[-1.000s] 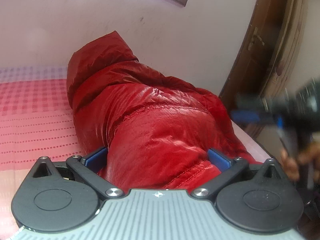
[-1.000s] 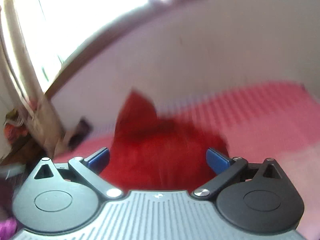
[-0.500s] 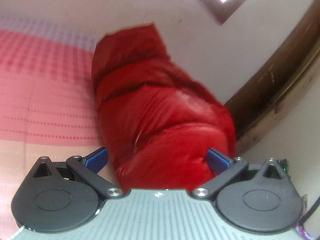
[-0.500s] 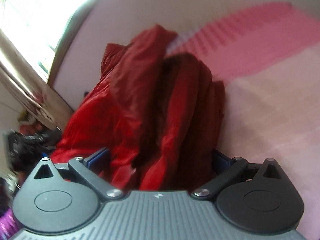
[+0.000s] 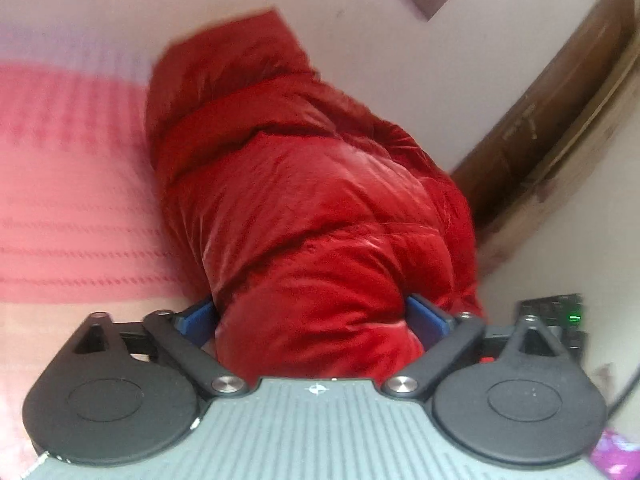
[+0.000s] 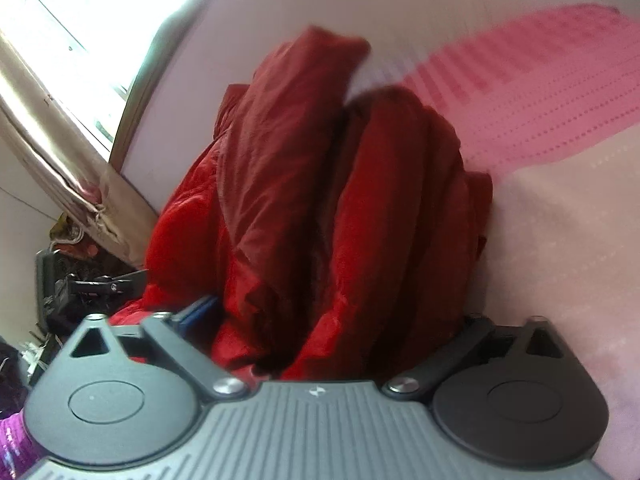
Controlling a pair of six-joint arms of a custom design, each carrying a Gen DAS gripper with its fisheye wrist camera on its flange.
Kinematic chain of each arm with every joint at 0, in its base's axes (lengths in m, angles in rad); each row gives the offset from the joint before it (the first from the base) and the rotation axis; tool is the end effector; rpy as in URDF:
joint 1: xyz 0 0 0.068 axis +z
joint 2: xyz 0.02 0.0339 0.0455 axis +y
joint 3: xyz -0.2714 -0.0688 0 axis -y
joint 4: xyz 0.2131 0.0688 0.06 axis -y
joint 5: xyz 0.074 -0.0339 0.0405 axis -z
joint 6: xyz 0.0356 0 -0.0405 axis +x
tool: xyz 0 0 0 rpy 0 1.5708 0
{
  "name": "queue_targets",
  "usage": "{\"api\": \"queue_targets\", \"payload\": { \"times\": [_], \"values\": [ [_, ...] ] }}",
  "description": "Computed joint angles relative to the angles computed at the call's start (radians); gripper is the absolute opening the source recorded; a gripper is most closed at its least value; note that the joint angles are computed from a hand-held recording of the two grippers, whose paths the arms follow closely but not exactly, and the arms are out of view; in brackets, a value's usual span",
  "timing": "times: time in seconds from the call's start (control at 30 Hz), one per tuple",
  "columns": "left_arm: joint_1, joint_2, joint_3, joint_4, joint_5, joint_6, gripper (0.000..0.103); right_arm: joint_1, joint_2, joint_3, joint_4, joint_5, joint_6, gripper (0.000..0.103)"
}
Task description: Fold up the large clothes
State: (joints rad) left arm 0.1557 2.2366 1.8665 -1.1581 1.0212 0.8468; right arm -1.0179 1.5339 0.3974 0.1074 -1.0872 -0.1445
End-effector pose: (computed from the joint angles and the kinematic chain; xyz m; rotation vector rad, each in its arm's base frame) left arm 0.4117 0.0339 0.2133 0.8306 2.2237 -1.1417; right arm 0.1323 -0.1543 0.1391 0.5487 1.9790 0.7143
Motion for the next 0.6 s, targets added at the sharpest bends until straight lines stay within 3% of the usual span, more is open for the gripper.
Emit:
{"api": "queue_targets", "payload": {
  "times": [0.07,0.2,0.37,0.47,0.6],
  "values": [
    [0.007,-0.097,-0.130,0.133,-0.007,-0.034,0.085,0.005,-0.088,-0.044,0.011,0.002,0.019,0.067],
    [0.043,-0.181,-0.226,0.229,0.000,-0.055,0.084,0.072,-0.203,-0.131,0.131,0.036,0.157,0.058],
    [0.122,-0.191,-0.177,0.173,0.011,-0.024,0.084,0.254,-0.310,-0.247,0.379,0.137,0.370,0.055],
    [0.184,-0.186,-0.122,0.143,0.013,-0.014,0.084,0.430,-0.321,-0.268,0.508,0.254,0.497,0.055],
    [0.275,-0.116,0.054,0.043,0.024,0.011,0.084,0.698,-0.278,-0.243,0.633,0.447,0.612,0.055]
  ]
}}
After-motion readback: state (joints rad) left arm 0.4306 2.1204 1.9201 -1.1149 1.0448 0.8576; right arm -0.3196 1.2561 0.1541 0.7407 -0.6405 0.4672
